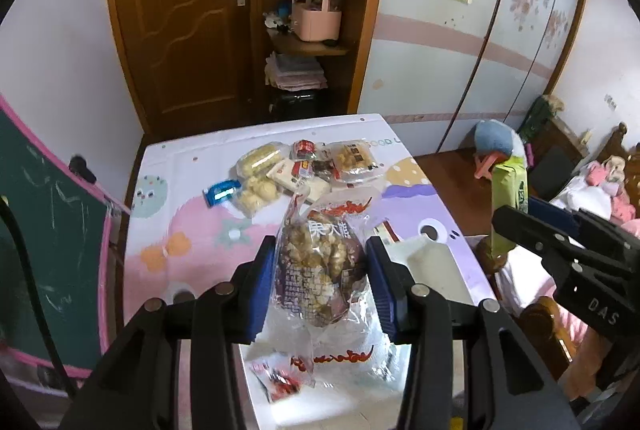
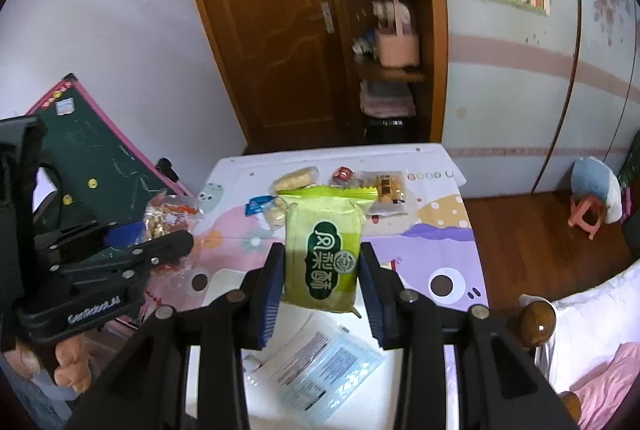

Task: Organize snacks
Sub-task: 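Lower both held snacks into the white tray and open both tools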

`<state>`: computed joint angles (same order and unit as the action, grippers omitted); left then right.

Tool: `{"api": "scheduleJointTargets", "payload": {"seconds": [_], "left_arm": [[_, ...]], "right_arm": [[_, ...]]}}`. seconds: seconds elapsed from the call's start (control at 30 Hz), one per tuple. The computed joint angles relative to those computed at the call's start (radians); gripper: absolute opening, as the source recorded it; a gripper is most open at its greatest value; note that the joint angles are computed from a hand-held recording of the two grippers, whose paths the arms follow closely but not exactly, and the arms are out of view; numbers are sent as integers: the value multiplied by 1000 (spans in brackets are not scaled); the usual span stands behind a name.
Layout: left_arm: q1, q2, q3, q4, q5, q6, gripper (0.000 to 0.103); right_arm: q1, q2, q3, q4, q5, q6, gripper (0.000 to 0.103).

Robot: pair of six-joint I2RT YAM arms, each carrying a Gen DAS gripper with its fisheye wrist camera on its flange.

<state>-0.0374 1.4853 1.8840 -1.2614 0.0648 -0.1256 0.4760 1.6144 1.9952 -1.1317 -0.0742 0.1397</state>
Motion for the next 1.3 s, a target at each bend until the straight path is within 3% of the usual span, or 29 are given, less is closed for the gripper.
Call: {"api": "scheduleJointTargets", "payload": {"seconds": [0.23, 0.47, 1.3], "left_arm": [[-38, -196, -264, 89, -62, -58, 43], [-146, -308, -471, 171, -208, -124, 43], [-143, -248, -552, 160, -137, -136, 47]], "right_arm": [[64, -147, -233, 75, 51, 39, 37], [97, -201, -368, 77, 49, 72, 37], [75, -138, -412, 37, -10, 116, 39]]}}
